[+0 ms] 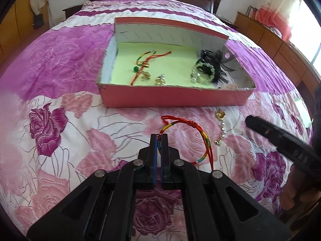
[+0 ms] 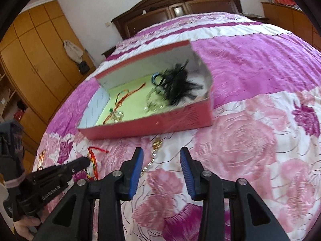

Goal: Organize jewelry
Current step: 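Grasp the gold pearl drop earring with the right tool while the left tool holds the bracelet, then carry the bracelet with the left tool into the box while the right tool carries the earring, then release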

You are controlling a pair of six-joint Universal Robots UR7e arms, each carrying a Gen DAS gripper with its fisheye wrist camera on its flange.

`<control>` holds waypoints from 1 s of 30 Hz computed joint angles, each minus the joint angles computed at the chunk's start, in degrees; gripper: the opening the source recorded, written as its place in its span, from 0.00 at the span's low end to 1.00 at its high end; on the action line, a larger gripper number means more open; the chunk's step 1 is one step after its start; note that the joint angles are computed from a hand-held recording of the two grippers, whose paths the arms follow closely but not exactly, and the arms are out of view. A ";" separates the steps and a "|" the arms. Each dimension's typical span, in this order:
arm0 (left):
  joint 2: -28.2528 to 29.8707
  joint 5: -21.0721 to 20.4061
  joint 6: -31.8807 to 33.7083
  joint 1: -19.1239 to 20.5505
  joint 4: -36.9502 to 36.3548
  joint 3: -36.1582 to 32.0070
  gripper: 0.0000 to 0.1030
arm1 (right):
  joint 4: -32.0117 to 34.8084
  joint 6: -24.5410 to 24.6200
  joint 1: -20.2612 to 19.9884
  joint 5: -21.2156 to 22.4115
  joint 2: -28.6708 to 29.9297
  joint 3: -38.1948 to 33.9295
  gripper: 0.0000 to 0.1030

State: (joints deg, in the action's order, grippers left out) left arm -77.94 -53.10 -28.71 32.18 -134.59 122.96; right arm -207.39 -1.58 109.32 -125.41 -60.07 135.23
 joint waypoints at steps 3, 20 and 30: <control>-0.36 0.90 0.23 0.16 -0.63 0.44 0.00 | 2.42 0.37 -0.23 -0.13 1.43 -1.44 0.40; -0.33 0.61 -0.24 0.97 -2.79 1.38 0.00 | 9.10 2.39 -2.48 0.72 4.01 -4.71 0.10; -1.71 1.63 -0.47 -0.95 -3.46 1.98 0.00 | 5.20 2.45 -2.16 5.29 0.92 -1.07 0.09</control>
